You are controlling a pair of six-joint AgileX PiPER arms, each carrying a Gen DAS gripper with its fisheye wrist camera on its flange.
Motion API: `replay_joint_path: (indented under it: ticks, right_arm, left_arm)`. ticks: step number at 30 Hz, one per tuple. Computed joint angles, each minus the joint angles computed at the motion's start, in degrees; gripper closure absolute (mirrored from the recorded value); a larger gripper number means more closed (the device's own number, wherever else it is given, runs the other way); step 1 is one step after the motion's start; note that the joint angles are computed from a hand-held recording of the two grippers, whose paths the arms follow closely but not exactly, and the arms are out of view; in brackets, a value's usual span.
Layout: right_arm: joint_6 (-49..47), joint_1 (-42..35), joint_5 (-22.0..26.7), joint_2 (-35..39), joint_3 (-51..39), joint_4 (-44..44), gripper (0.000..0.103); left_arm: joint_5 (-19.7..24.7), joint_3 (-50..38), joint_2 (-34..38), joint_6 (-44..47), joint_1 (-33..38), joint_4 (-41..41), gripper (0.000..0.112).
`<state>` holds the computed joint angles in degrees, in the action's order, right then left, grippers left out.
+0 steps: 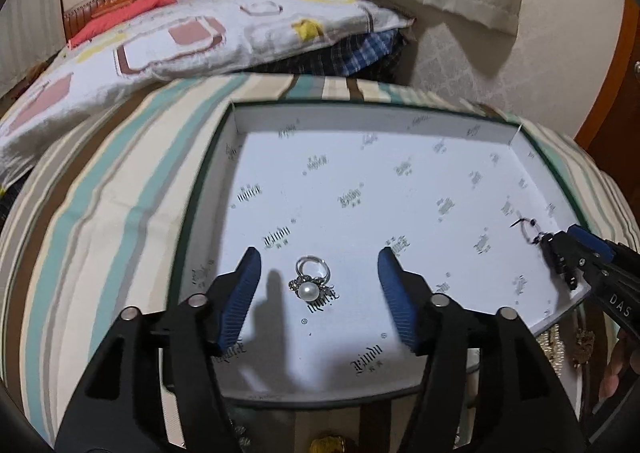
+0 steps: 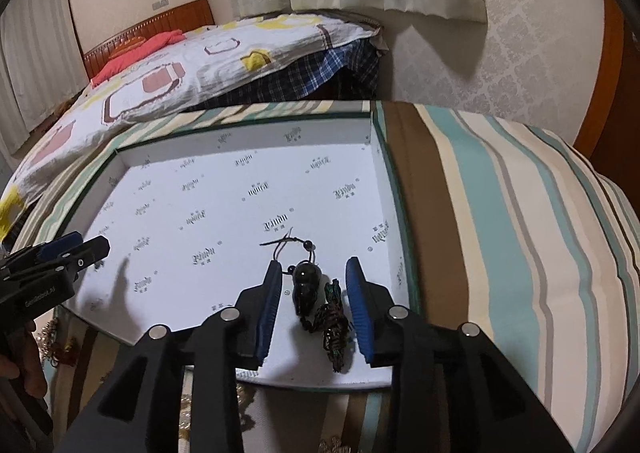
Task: Organize jewelry
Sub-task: 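Open both tools to drop the ring and pendant into the tray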
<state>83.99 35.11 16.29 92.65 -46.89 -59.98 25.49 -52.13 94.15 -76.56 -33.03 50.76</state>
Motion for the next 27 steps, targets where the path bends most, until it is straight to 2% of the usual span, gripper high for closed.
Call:
replay_joint_path:
  ticks: [4,11,15,22,27]
  right_arm:
    - [5.62,1.97,1.96,-2.96,1.58,-4.39,0.064]
    - [13.08,8.24,8.05,-9.1,4.96,-8.42,0.058]
    - [18.3,13.62,13.13,-12.06,7.35,-10.72,0.055]
    - [26.01,26.71,25.17,-14.71,11.45,-11.93,0.046]
    - [32.38,35.15,30.85,-15.25,14.76,-11.67,0.04]
  left_arm:
    - [1.79,2.44,-3.95,-6.28,-2.2,5.67,0.048]
    - [8.7,8.57,-12.84,-18.16,-8.39,14.52,0.041]
    - [13.63,11.51,-16.59,-22.19,-12.84,16.16,0.039]
    - [21.23,16.5,-21.04,-28.18,-21.37,17.09,0.035]
    - [26.26,19.87,-23.56,-32.3,-27.71,16.1,0.033]
